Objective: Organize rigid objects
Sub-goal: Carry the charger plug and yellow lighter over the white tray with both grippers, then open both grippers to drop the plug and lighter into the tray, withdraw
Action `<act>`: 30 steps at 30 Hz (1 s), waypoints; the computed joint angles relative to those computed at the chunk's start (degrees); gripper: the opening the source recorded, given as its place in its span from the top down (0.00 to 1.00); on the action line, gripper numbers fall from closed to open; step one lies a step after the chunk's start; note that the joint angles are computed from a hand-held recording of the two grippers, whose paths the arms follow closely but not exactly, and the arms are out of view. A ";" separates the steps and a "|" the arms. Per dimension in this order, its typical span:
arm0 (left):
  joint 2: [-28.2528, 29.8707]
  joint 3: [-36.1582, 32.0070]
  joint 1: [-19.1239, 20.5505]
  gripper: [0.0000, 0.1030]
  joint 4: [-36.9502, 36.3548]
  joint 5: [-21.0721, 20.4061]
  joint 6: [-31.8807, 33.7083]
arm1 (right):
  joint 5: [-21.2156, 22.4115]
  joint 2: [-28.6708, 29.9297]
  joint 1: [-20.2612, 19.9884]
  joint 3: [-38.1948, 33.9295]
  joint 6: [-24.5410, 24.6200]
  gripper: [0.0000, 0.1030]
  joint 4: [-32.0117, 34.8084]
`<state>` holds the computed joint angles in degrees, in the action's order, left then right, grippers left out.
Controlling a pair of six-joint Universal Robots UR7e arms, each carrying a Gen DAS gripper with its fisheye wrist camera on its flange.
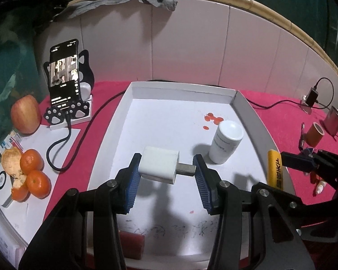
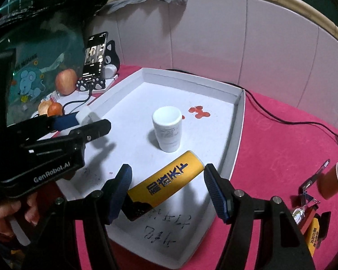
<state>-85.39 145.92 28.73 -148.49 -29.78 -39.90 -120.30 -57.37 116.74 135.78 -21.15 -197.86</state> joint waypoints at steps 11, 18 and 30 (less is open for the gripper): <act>0.68 0.15 -0.56 0.56 -0.83 0.34 -0.06 | -0.55 1.07 0.30 -0.23 -0.93 0.36 -1.11; 0.83 0.55 -0.75 0.55 -1.89 0.67 0.36 | -1.00 1.70 0.48 -0.37 -0.99 0.36 -1.49; -0.40 1.81 -1.56 0.54 -5.67 1.74 -0.39 | -1.91 3.73 1.05 -0.25 -3.01 0.34 -5.75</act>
